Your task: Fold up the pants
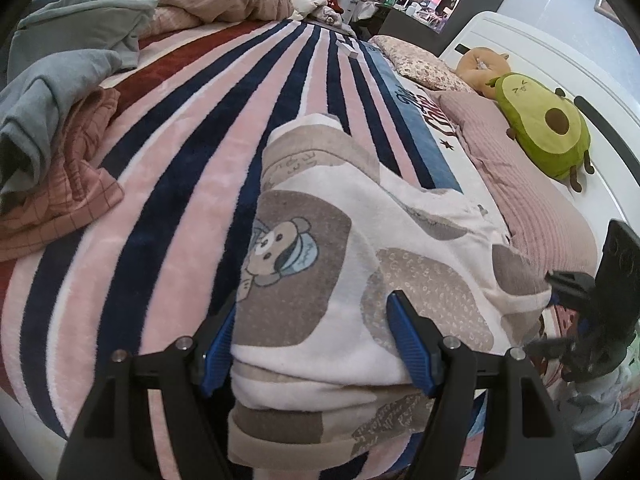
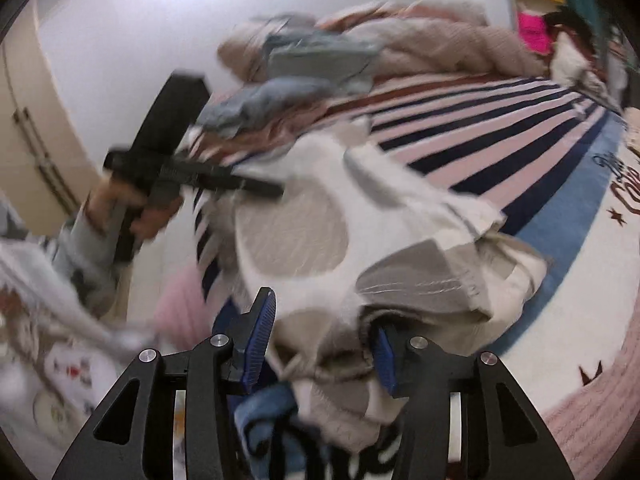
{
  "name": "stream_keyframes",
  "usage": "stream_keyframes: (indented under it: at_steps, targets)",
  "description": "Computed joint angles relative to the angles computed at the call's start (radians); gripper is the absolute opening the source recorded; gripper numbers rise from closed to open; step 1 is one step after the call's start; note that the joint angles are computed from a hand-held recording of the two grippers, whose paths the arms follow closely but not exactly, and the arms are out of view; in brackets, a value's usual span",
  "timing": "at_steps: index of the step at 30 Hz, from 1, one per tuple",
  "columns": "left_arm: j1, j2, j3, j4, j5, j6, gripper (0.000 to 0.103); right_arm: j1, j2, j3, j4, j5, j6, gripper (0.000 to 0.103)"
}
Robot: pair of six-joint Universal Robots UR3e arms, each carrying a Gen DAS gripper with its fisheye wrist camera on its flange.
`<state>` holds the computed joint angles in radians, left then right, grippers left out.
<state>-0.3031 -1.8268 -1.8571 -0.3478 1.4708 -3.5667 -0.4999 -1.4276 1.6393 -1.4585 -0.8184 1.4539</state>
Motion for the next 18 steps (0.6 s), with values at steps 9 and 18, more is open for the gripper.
stream_keyframes:
  at_steps: [9,18]
  targets:
    - [-0.022,0.010,-0.004,-0.010,0.028,-0.013,0.067,-0.048,-0.105,0.161,-0.130,-0.061,-0.007,0.017]
    - [-0.031,0.017,-0.012,-0.008,0.043,-0.025,0.067,-0.047,-0.070,0.169,-0.235,0.098,0.105,0.020]
